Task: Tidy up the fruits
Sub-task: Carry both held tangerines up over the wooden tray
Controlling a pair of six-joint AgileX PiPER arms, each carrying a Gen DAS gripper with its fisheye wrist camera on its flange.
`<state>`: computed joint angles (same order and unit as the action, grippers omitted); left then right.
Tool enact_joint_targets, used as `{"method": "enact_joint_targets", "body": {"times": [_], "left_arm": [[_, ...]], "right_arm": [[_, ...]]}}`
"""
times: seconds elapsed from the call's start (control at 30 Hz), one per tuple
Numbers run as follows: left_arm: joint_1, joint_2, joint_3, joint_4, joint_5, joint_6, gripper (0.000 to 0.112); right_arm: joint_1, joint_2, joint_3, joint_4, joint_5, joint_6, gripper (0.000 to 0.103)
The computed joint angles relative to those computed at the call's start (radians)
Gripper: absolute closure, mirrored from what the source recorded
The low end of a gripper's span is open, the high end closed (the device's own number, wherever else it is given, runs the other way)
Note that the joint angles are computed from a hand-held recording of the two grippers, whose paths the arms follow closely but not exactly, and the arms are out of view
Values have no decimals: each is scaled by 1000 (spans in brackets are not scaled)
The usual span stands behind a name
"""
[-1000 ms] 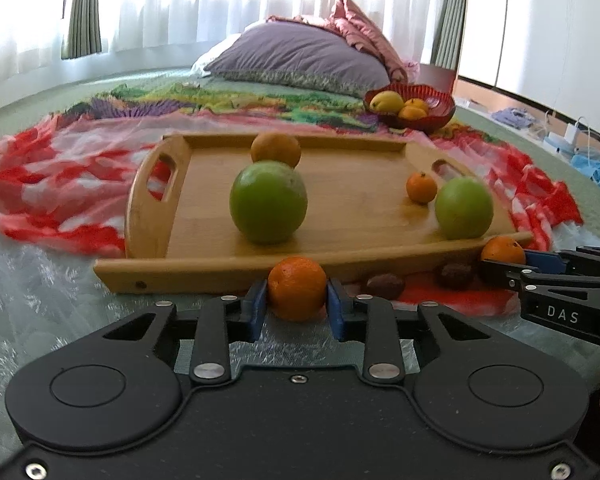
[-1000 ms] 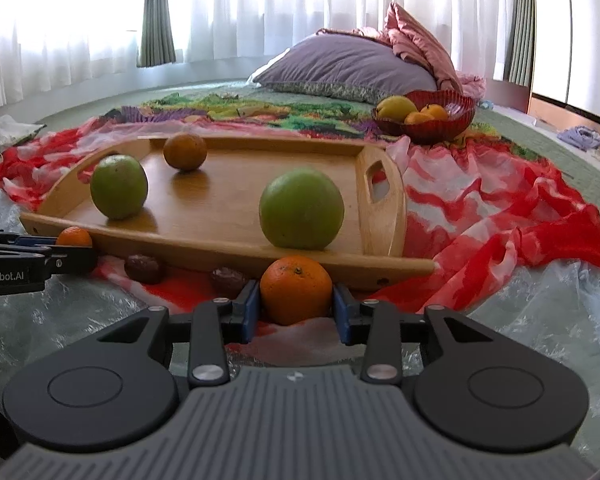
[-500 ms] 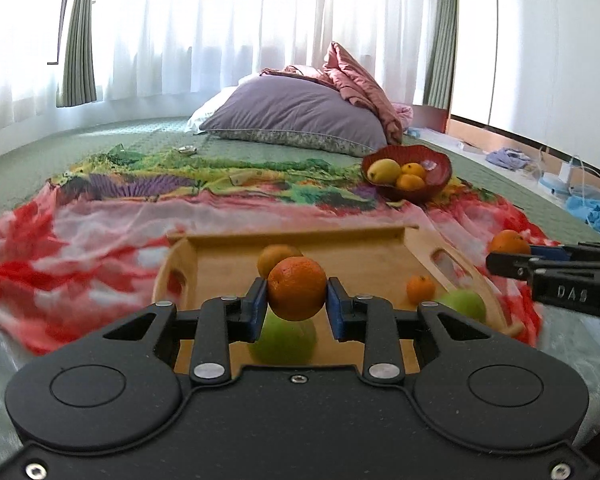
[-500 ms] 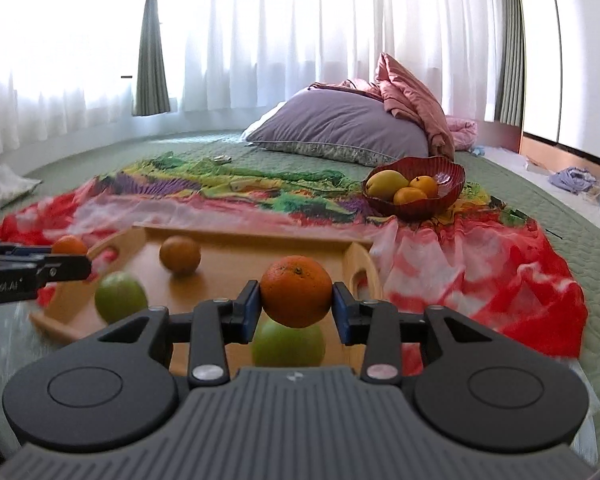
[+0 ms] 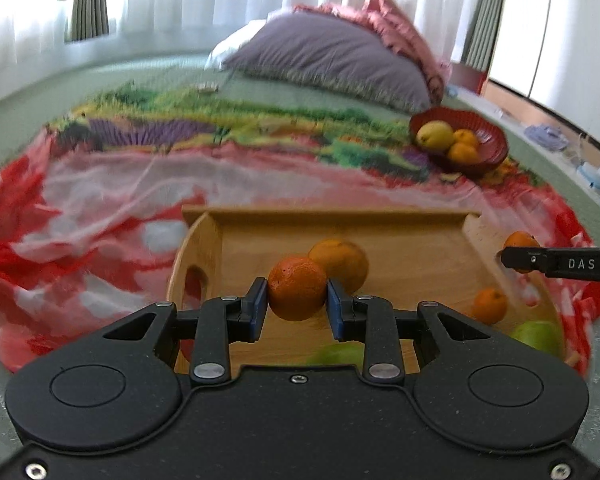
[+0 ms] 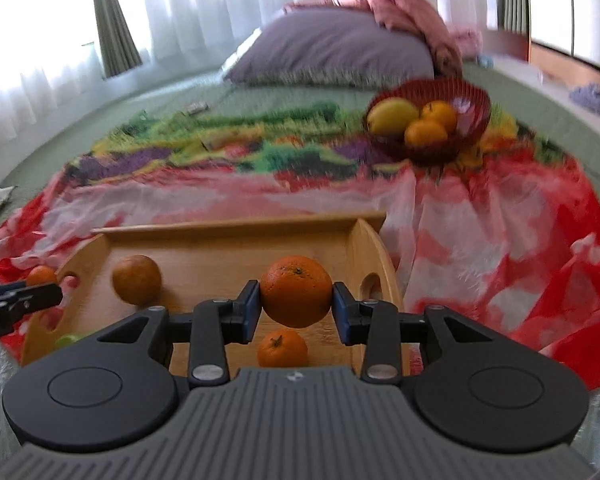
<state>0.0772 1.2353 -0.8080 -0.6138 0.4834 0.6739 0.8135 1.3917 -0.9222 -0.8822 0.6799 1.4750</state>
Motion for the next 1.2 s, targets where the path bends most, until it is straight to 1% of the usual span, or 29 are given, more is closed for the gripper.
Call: {"method": "enact_joint_targets", "body": {"times": [0.17,0.4,0.63,1.2], "left_arm": [[-35,96,-24,86,-57,-92,83],[-50,155,-36,120,-97,-120,83],[-59,164,-32,138,-118,-126,83],[-58,194,-37,145,-133,-140,83]], "right_arm": [[-57,91,-48,67,-45,-64,61],[-79,168,-97,94,-37,-110,61],[-89,185,-106,111,-42,-124,61],[-87,212,-112,118,-51,-123,61]]}}
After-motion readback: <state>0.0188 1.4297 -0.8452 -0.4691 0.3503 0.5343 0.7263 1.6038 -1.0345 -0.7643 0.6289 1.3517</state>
